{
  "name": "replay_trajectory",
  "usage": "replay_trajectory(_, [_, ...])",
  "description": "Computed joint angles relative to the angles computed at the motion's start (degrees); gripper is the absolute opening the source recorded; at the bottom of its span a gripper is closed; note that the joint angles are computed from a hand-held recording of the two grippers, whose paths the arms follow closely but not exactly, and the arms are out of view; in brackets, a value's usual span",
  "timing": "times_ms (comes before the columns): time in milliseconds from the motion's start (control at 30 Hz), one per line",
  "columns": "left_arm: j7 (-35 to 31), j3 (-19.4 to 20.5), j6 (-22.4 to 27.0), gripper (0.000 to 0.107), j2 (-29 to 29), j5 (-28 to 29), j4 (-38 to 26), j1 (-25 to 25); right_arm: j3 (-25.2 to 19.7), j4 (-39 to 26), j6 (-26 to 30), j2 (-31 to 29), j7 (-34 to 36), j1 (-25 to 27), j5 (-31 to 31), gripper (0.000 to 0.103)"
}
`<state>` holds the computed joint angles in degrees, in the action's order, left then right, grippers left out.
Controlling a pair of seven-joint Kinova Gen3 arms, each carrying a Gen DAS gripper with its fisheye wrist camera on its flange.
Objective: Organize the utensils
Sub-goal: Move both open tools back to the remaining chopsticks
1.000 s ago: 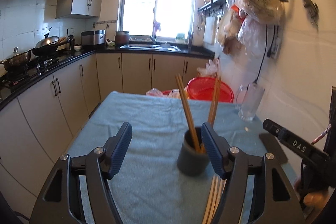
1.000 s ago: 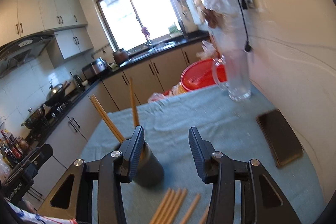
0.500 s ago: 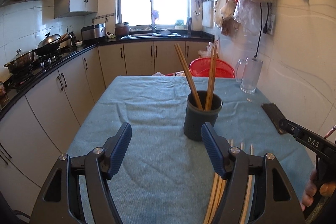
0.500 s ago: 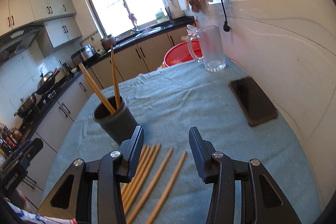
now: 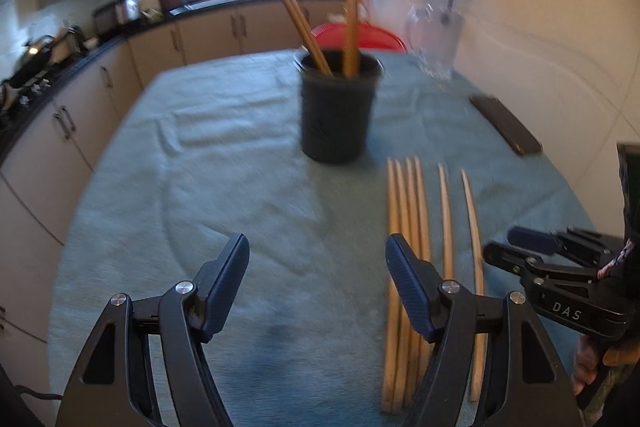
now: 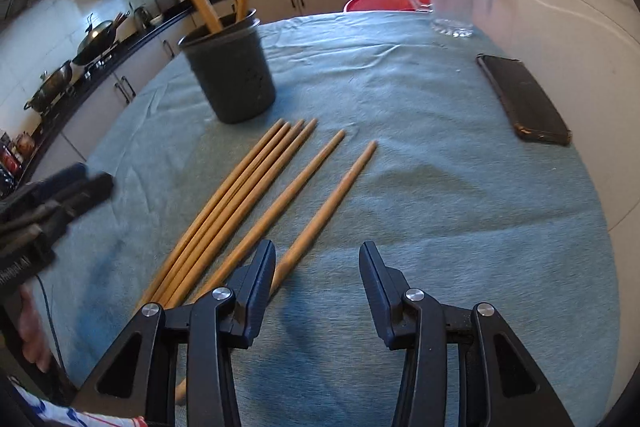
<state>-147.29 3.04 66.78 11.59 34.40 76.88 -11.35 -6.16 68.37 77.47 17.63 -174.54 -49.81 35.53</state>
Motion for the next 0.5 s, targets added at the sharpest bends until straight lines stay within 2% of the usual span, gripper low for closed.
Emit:
replay_trajectory(200, [0.1, 1.2, 2.2, 0.069, 2.6, -1.2, -0.4, 1.4, 0.5, -2.5, 1.8, 2.5, 3.0, -0.2, -0.5, 0.046])
replay_trajectory(333, [2.0, 1.8, 3.2, 0.053, 4.1, -3.5, -1.9, 3.2, 1.2, -2.7, 2.1, 3.2, 3.6, -1.0, -0.1, 0.046])
replay_trajectory(467, [2.9, 2.5, 2.9, 0.044, 5.0, -5.8, -2.2, 4.8, 1.4, -2.8, 2.1, 3.2, 4.3, -1.3, 0.2, 0.046])
replay_trajectory(500, [3.0, 2.6, 3.0, 0.038, 5.2, -6.0, -2.4, 4.9, 1.5, -2.6, 2.0, 3.2, 4.2, -1.3, 0.2, 0.046])
